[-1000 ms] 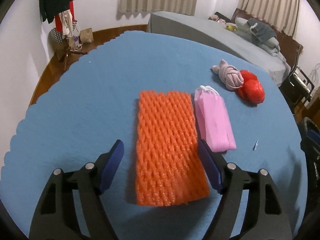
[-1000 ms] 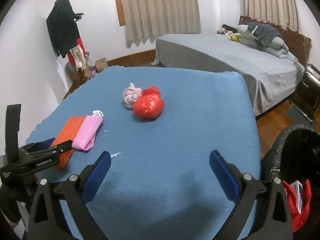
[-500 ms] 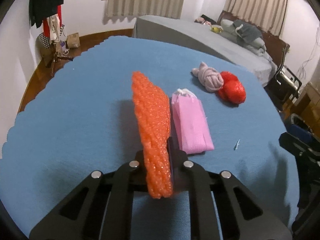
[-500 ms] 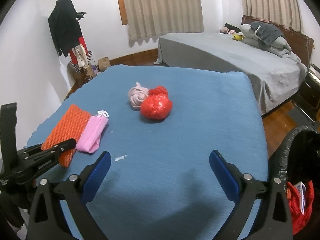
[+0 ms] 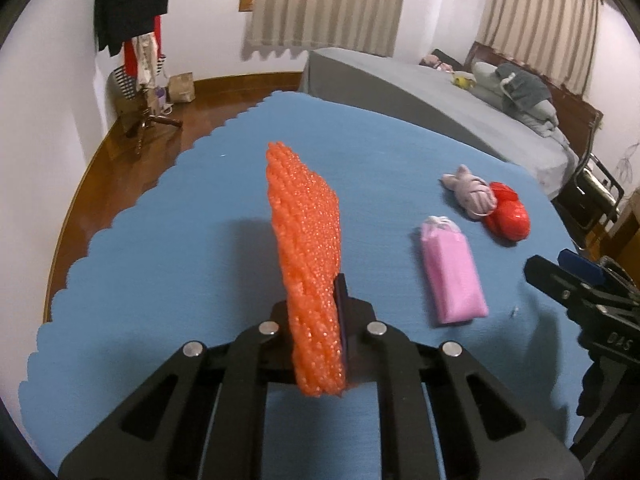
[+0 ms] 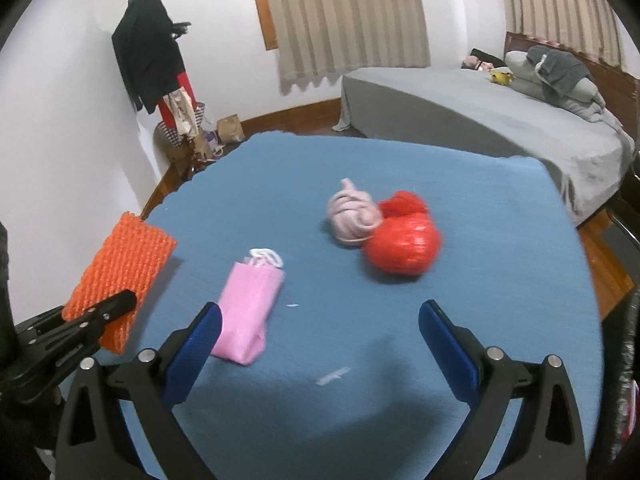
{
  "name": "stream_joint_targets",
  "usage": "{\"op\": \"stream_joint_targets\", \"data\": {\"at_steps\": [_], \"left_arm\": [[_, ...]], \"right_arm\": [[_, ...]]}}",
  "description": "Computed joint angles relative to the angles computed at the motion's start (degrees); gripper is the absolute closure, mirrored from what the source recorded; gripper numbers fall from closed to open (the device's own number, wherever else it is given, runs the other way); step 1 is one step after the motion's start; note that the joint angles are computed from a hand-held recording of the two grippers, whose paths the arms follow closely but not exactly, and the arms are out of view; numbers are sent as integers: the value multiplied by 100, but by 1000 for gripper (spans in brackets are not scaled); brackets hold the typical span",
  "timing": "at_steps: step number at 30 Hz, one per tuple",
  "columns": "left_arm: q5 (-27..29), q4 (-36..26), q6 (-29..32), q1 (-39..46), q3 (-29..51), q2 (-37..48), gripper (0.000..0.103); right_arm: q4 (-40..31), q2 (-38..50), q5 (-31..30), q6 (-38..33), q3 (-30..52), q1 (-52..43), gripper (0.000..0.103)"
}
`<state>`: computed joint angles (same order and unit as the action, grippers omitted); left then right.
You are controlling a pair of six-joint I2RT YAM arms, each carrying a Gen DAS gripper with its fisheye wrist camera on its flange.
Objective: Collect trash
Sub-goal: 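Grasp the orange mesh sheet with the left tool, then grasp the pink paper bag with the right tool, then carry the pink bag over the black bin with the right tool while the left tool carries the mesh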
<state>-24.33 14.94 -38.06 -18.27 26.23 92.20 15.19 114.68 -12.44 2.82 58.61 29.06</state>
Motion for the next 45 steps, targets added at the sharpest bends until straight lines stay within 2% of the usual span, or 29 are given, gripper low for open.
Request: {"op": "stream_joint_targets", "data": {"at_steps": [3,8,12,15,16,21,29,45], "left_arm": [[75,72,69,158,-124,-63,92],[218,187,149,351,-278,-146,92],[243,241,151,363,-322,-160,92],[223,245,146,352,-336,-186,92],[190,242,107,311,-339,-184,92],[104,94,17,218,-340,-328,92],[-175,-360,-153,-170,-152,-614,92],[-897,-1480,-465,-1404,1011,-759,92]], "right_arm": [[-121,197,131,79,217,203,9],[-523,549,123,98,620,399,27],[-833,761,-34,133,872,441,47],[-953,744,-250,17,908,468,73],[-1005,732,-329,-16,918,473,79],[-974,497,-524,-55,712,396,84],[-863,-189,-754,-182,146,78,84],[-1082,-1773,-1155,-407,-667,-775,84]]}}
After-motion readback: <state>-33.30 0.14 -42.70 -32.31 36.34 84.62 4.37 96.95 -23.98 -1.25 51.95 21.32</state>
